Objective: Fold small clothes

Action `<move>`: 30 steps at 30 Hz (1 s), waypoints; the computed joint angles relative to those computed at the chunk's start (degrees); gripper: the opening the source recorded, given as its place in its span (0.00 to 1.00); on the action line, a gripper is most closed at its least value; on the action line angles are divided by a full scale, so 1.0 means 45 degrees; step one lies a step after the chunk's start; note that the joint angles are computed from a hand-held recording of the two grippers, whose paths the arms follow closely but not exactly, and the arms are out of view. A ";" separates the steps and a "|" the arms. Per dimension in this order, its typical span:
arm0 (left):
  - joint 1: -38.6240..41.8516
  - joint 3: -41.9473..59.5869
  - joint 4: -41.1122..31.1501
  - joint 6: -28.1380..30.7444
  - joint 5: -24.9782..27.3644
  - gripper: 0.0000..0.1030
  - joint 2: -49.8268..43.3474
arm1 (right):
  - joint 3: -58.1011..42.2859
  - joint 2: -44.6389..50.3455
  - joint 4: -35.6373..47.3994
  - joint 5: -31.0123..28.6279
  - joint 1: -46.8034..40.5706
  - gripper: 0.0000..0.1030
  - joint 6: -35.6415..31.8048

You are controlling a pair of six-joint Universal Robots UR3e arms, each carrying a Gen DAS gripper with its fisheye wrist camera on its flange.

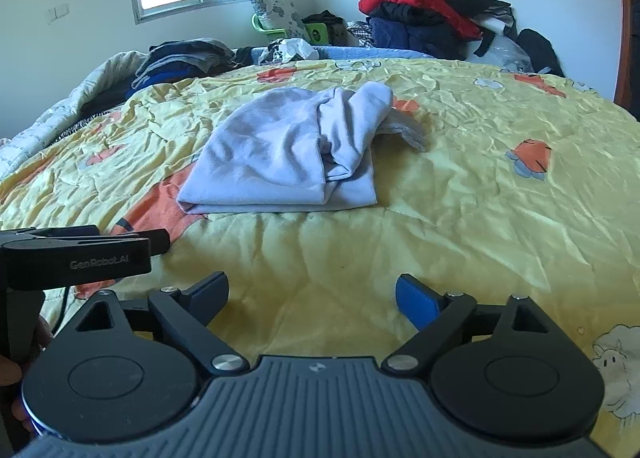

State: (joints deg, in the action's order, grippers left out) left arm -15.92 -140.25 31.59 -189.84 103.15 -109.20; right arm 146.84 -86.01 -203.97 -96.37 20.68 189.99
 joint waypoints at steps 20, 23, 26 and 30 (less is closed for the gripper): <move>-0.0141 -0.0506 -0.0140 -0.0202 0.0908 1.00 0.0239 | -0.0332 0.0064 0.1062 -0.1314 -0.0059 1.00 0.0384; 0.0022 -0.0609 -0.0170 -0.0342 0.0666 1.00 0.0362 | -0.0758 0.0320 0.1422 -0.1694 0.0308 1.00 0.0468; 0.0005 -0.0708 0.0024 -0.0284 0.0576 1.00 0.0306 | -0.1278 0.0743 0.1701 -0.2279 0.0800 1.00 0.0551; 0.0020 -0.0886 0.0272 -0.0005 0.0265 1.00 0.0314 | -0.1481 0.1116 0.1449 -0.2361 0.0911 1.00 0.0493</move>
State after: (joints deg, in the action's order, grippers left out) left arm -15.83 -144.23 32.81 -189.86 104.34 -107.79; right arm 140.17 -80.99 -197.45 -106.99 24.78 192.21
